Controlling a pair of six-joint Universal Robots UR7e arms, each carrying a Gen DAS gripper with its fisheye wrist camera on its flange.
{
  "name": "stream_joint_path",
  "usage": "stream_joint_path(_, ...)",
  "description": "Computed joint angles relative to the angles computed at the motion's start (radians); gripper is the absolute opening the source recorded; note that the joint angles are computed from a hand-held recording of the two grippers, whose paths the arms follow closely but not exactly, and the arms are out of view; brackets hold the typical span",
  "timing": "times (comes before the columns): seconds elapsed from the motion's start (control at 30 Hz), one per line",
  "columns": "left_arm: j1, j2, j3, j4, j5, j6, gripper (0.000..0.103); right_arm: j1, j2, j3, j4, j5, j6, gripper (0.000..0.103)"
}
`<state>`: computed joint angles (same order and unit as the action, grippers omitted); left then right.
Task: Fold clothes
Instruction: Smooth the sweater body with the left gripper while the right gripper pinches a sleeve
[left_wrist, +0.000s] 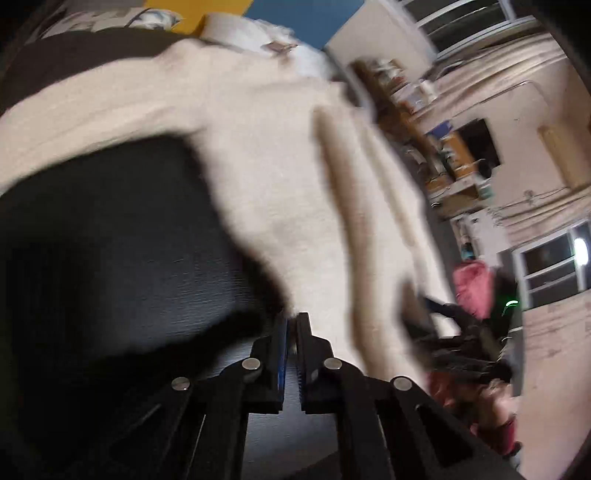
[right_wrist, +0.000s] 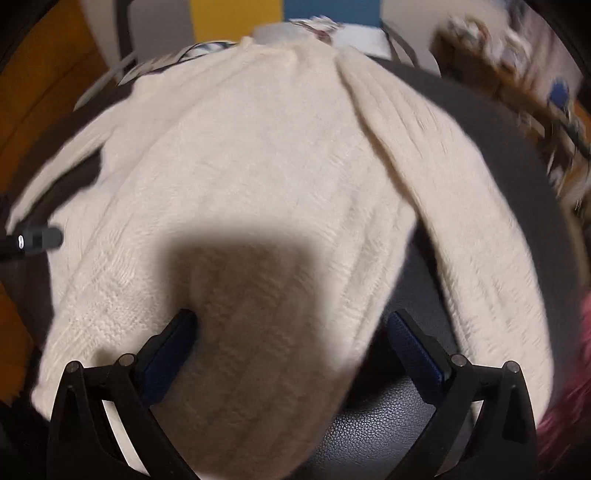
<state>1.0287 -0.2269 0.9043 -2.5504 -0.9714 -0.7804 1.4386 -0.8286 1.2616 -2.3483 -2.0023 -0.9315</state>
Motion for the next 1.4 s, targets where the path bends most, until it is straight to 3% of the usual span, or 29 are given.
stream_joint_path(0.03, 0.006, -0.013, 0.029, -0.020, -0.006, -0.031, 0.000, -0.002, -0.001, -0.006, 0.013, 0.005, 0.015, 0.103)
stream_joint_path(0.1, 0.032, -0.046, 0.130, -0.185, -0.108, -0.060, 0.006, -0.001, -0.005, -0.010, 0.014, -0.008, 0.030, 0.103)
stream_joint_path(0.17, 0.049, -0.051, 0.169, -0.288, -0.194, -0.104, 0.015, 0.008, -0.011, 0.008, -0.072, -0.065, 0.005, 0.103)
stream_joint_path(0.37, 0.040, 0.056, -0.014, -0.186, -0.262, -0.102, 0.019, 0.037, -0.021, 0.010, -0.182, -0.137, -0.064, 0.103)
stream_joint_path(0.47, 0.033, 0.100, -0.088, -0.150, -0.265, -0.094, 0.023, 0.029, -0.002, -0.094, 0.037, -0.073, 0.084, 0.103)
stream_joint_path(0.53, 0.036, 0.130, -0.143, -0.145, -0.276, -0.092, 0.025, 0.017, 0.028, -0.162, 0.122, -0.030, 0.153, 0.103)
stream_joint_path(0.6, 0.036, 0.123, -0.113, -0.184, -0.282, -0.145, 0.026, -0.001, 0.056, -0.216, 0.185, 0.012, 0.216, 0.103)
stream_joint_path(0.63, 0.038, 0.130, -0.124, -0.191, -0.289, -0.151, 0.024, -0.014, 0.066, -0.238, 0.210, 0.042, 0.242, 0.103)
stream_joint_path(0.67, 0.038, 0.132, -0.132, -0.179, -0.279, -0.132, 0.015, -0.022, 0.079, -0.263, 0.233, 0.054, 0.263, 0.103)
stream_joint_path(0.7, 0.036, 0.132, -0.139, -0.159, -0.261, -0.104, 0.007, -0.025, 0.092, -0.276, 0.244, 0.036, 0.279, 0.103)
stream_joint_path(0.87, 0.023, 0.133, -0.151, -0.134, -0.200, -0.022, 0.004, -0.033, 0.066, -0.188, 0.111, 0.023, 0.226, 0.102)
stream_joint_path(0.93, 0.019, 0.124, -0.142, -0.137, -0.185, -0.005, 0.004, -0.037, 0.059, -0.185, 0.104, 0.037, 0.241, 0.086)
stream_joint_path(1.0, 0.014, 0.086, -0.086, -0.181, -0.192, 0.034, 0.004, -0.040, 0.051, -0.207, 0.146, 0.072, 0.255, 0.015)
stream_joint_path(1.07, 0.000, 0.041, -0.020, -0.223, -0.153, 0.093, 0.004, -0.024, 0.047, -0.194, 0.081, 0.007, 0.203, 0.012)
stream_joint_path(1.2, -0.010, -0.018, 0.040, -0.209, -0.092, 0.111, 0.004, 0.015, 0.110, -0.172, -0.287, -0.264, -0.098, 0.008)
stream_joint_path(1.3, 0.004, -0.071, 0.109, -0.153, -0.105, 0.049, 0.006, -0.010, 0.160, -0.259, -0.270, -0.312, -0.085, 0.008)
stream_joint_path(1.4, 0.012, -0.052, 0.087, -0.125, -0.156, -0.032, 0.015, -0.017, 0.149, -0.267, -0.266, -0.272, -0.023, 0.008)
